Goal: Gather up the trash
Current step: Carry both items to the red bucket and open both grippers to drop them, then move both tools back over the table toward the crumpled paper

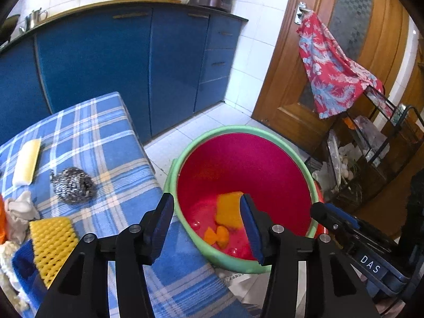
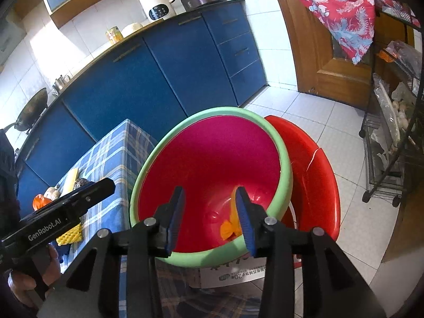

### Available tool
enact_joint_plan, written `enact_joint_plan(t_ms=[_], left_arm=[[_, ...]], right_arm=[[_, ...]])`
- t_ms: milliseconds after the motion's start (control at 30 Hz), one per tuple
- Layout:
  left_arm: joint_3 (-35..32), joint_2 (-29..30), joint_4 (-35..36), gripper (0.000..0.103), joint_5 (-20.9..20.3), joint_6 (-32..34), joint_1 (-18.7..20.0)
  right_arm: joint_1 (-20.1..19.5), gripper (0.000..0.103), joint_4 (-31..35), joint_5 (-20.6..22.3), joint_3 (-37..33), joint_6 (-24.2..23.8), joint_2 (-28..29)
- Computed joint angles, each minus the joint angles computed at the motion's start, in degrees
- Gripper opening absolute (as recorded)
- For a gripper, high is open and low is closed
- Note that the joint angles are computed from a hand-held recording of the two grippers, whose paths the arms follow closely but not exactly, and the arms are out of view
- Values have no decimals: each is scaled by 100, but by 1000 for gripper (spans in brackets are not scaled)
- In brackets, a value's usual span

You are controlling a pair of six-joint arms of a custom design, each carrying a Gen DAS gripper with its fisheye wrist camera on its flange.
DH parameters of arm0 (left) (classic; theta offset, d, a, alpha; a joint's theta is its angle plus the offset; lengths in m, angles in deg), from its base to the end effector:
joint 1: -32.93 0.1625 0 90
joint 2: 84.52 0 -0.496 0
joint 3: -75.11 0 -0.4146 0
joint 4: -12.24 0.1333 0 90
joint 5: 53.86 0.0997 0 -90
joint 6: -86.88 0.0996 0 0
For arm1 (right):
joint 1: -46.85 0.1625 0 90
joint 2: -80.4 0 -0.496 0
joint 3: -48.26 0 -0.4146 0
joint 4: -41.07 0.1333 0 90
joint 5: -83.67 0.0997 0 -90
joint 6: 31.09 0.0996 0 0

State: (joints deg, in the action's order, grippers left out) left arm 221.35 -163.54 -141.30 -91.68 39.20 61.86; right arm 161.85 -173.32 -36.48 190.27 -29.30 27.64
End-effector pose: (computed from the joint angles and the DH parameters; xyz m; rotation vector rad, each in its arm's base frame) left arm -0.2043 -0.3551 0.1998 0.3183 2.3866 -0.9132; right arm 0.2600 -0.3606 0.1298 0.3070 -2.6017 0.9669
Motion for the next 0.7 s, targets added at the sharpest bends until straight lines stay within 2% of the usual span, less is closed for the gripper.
enact_joint_plan(t_ms=[300, 567, 700], left_arm=[[61, -797, 1445, 53, 209, -1092, -470], [4, -1842, 3698, 54, 353, -2606, -1128], [-98, -2363, 5058, 54, 335, -3596, -1478]], right_arm=[[336, 49, -93, -166, 53, 74, -77], [750, 52, 137, -157, 34, 278, -102], [982, 52, 288, -135, -20, 325, -81]])
